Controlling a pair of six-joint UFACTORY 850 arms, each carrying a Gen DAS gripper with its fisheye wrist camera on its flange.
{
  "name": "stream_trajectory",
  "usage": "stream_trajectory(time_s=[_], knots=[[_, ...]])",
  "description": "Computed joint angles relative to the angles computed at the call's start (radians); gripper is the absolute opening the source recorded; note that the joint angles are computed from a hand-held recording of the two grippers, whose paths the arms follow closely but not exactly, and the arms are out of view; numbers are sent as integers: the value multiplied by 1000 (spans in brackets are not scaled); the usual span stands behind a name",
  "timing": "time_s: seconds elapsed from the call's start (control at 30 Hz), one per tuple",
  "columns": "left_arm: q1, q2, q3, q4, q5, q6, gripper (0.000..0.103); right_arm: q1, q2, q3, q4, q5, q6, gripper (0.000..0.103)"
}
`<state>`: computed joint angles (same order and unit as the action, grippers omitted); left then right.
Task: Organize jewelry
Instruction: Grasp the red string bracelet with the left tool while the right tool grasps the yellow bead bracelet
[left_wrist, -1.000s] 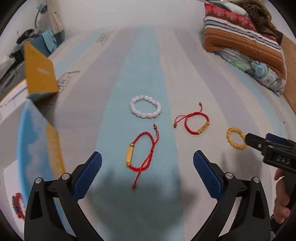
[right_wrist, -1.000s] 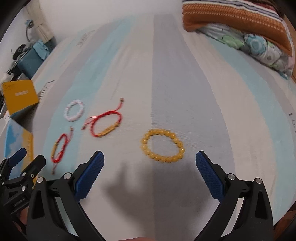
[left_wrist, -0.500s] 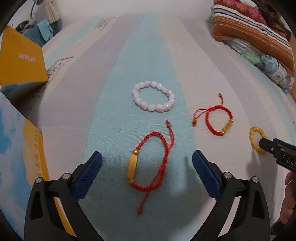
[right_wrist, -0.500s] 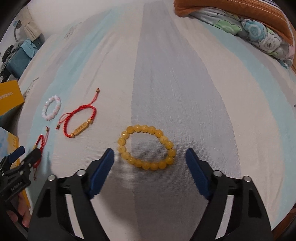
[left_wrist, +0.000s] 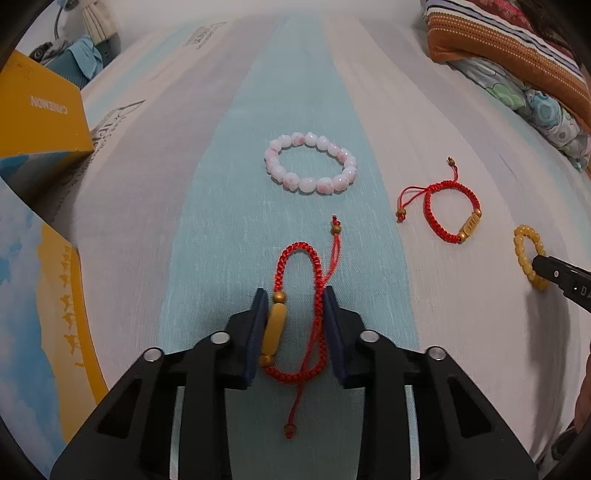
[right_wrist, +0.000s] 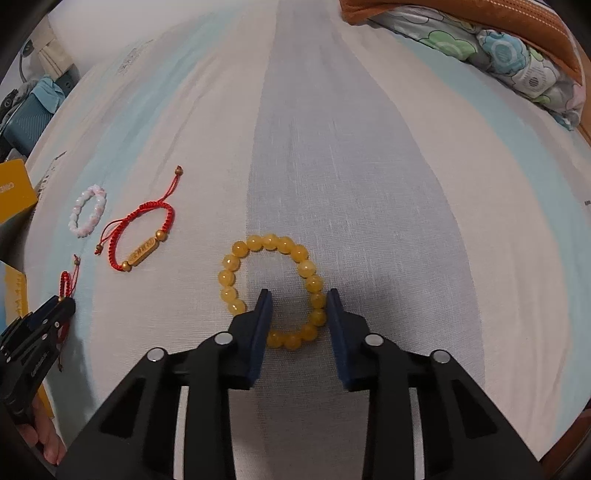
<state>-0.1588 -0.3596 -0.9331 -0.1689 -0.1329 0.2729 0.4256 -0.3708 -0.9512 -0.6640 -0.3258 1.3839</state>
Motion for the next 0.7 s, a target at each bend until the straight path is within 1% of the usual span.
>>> stream_trajectory(time_s=[0.1, 0.13, 0.23, 0.37, 0.43, 0.6, 0.7], knots=[[-4, 6, 6, -17, -4, 15, 14, 2, -2, -2, 17, -11, -8, 21], [-5, 6, 7, -18, -3, 15, 13, 2, -3, -4, 24, -15, -12, 17], [1, 8, 8, -86, -8, 73, 11, -5, -2, -1, 29, -14, 0, 9], [8, 32, 22, -200, -18, 186, 9, -8, 18, 18, 9, 12, 38, 9], [11, 50, 33, -270, -21, 258, 9, -1, 32, 29, -47, 18, 104, 9], [19, 84, 53, -331, -25, 324, 9, 29, 78, 54, -193, 19, 257, 9], [22, 107, 65, -330, -26, 320, 9, 46, 106, 72, -294, 28, 359, 9]])
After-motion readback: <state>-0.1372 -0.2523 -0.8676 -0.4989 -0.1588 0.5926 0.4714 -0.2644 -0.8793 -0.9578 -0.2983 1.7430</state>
